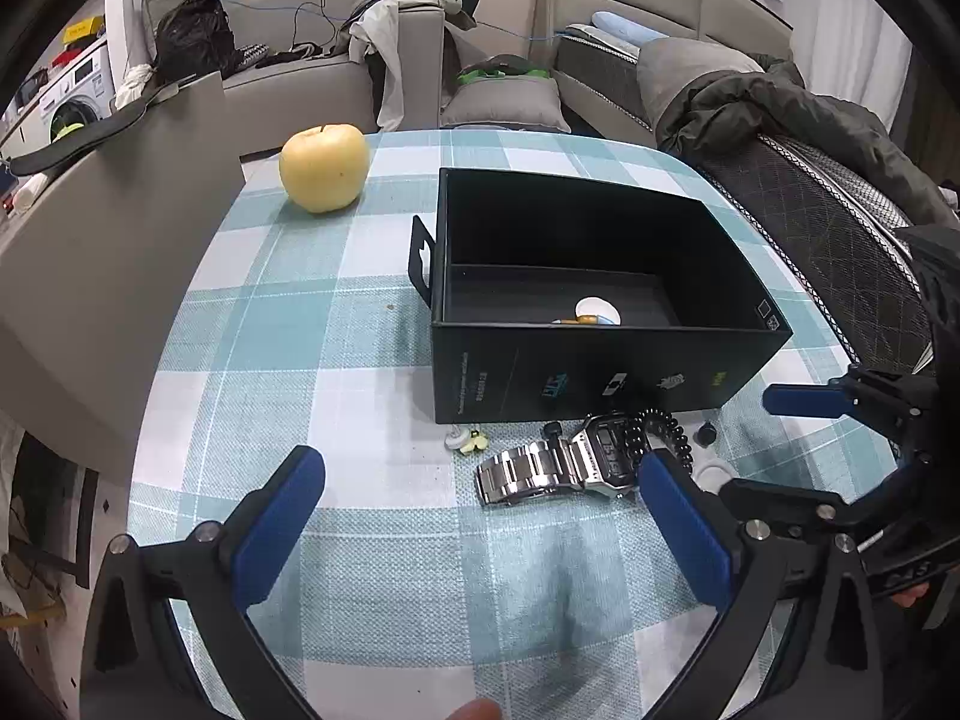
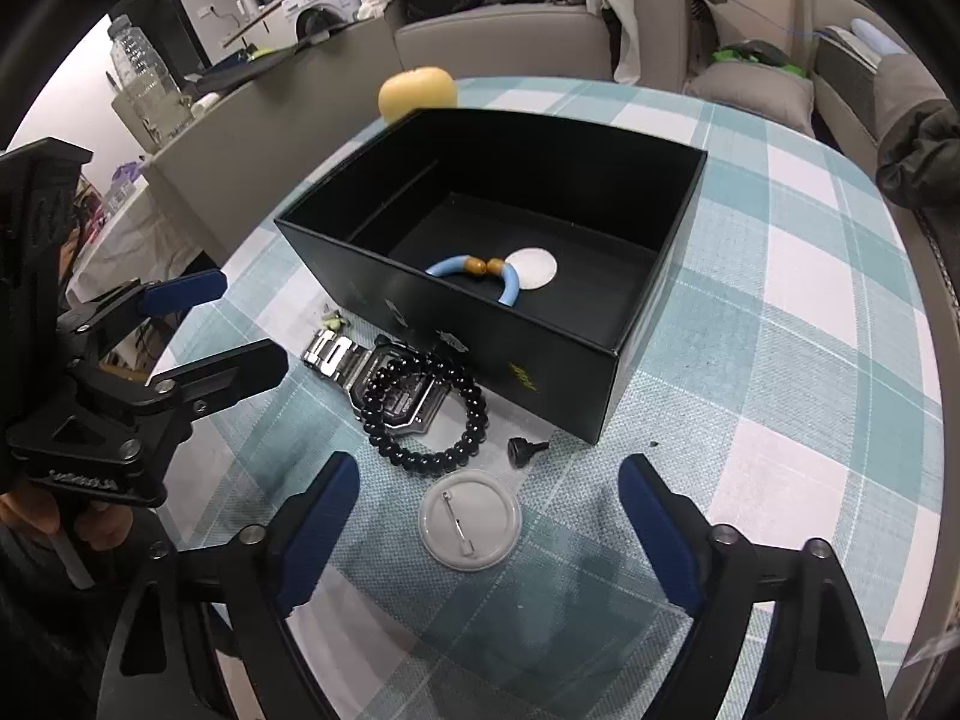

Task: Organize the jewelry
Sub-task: 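Move both tools back out of the box toward the black bead bracelet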

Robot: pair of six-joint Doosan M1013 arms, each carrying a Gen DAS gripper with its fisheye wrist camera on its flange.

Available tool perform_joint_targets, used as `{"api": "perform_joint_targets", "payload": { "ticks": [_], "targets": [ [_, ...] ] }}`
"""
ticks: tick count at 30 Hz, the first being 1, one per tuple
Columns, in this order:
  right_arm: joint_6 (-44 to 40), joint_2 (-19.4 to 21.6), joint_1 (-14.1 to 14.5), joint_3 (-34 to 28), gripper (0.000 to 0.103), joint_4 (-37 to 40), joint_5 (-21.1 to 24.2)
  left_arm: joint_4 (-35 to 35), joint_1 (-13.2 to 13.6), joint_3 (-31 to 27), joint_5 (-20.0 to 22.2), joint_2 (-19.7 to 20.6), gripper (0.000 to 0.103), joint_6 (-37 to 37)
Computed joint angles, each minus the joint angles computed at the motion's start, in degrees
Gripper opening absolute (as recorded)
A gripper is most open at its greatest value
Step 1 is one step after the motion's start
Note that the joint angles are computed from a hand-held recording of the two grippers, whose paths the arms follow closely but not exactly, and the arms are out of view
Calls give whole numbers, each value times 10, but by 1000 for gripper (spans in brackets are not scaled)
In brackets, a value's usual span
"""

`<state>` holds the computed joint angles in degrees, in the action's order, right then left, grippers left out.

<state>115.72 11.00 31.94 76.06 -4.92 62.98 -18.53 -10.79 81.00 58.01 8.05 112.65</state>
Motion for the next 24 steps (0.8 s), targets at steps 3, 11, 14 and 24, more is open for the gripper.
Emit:
{"api": "perform_joint_targets", "payload": {
  "ticks": [3, 11, 14, 24],
  "targets": [
    [-4, 3, -7, -3, 65, 19, 12, 2, -1, 1, -3, -2, 102, 0],
    [-9, 7, -10, -6, 26, 21, 26, 7, -4, -1, -4, 0, 102, -3],
    [-11, 10, -11, -9, 26, 20, 29, 9, -5, -1, -4, 1, 102, -4],
    [-14, 21, -3, -19, 25, -11, 43, 15, -5, -6, 5, 7, 102, -13]
  ]
}}
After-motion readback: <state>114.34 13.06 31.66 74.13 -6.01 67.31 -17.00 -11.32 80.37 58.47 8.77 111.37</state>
